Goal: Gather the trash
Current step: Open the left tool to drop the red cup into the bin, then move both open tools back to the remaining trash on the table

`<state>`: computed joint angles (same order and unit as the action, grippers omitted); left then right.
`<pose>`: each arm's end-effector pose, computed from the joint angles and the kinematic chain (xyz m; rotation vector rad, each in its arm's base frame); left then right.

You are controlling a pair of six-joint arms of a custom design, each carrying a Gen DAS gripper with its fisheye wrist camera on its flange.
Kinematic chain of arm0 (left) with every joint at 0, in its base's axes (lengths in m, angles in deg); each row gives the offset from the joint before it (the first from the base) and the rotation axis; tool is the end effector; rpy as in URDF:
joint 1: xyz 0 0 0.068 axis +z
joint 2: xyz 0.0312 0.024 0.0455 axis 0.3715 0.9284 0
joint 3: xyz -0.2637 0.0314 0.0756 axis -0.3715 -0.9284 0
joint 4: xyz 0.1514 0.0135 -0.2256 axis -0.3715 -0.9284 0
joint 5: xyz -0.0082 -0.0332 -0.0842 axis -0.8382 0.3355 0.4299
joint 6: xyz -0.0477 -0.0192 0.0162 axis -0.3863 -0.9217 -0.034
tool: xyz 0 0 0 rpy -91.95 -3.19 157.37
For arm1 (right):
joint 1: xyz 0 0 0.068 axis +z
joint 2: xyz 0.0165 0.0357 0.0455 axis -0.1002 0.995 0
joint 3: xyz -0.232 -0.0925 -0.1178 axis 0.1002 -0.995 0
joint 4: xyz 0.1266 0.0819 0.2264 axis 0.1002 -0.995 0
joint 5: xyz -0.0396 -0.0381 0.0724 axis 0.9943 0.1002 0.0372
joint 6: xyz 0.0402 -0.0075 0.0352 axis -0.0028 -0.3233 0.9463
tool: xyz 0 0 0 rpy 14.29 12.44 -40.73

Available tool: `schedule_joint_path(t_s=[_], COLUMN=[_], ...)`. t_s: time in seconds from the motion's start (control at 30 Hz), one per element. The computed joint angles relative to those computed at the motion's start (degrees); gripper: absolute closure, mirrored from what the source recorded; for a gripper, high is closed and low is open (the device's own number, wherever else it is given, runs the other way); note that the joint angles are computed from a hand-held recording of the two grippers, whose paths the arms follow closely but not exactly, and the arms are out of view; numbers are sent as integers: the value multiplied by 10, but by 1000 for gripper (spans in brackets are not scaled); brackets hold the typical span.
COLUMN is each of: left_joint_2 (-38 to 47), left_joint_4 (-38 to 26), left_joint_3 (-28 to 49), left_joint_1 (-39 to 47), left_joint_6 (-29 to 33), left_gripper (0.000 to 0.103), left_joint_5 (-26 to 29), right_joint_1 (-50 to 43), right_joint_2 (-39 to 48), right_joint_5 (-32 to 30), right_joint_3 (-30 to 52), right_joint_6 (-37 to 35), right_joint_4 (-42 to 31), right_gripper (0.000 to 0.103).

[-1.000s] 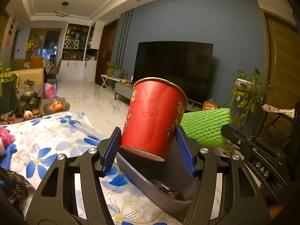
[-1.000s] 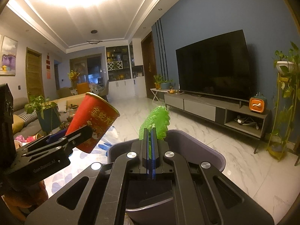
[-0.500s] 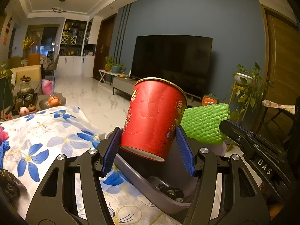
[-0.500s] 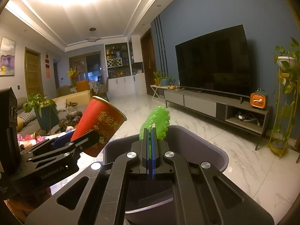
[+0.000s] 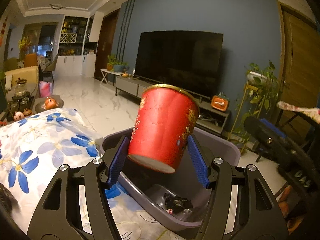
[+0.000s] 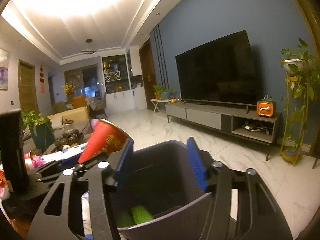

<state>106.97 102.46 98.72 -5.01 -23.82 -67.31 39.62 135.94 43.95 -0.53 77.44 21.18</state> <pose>0.3237 -0.1776 0.0551 0.6666 1.8611 -0.6731 0.1998 0.1572 0.0730 0.4165 1.7041 -0.1403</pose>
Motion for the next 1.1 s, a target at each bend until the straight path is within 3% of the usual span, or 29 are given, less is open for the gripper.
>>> schedule_joint_path(t_s=[0.1,0.3,0.47,0.83,1.1], left_joint_2=[1,-31,-61,-100,-92], left_joint_4=[3,47,108,134,131], left_joint_3=[-7,-71,-156,-254,-262], left_joint_1=[-3,36,96,298,468], left_joint_6=[3,-14,-35,-13,21], left_gripper=[27,18,10,9,9], left_joint_5=[-16,-31,-80,-76,-17], right_joint_1=[11,44,83,135,139], right_joint_2=[-5,-14,2,56,131], right_joint_5=[11,31,57,51,-4], right_joint_3=[-4,1,14,111,221], right_joint_6=[5,12,11,5,-25], right_joint_4=[-7,-27,-23,-73,-91], right_gripper=[40,36,30,23,16])
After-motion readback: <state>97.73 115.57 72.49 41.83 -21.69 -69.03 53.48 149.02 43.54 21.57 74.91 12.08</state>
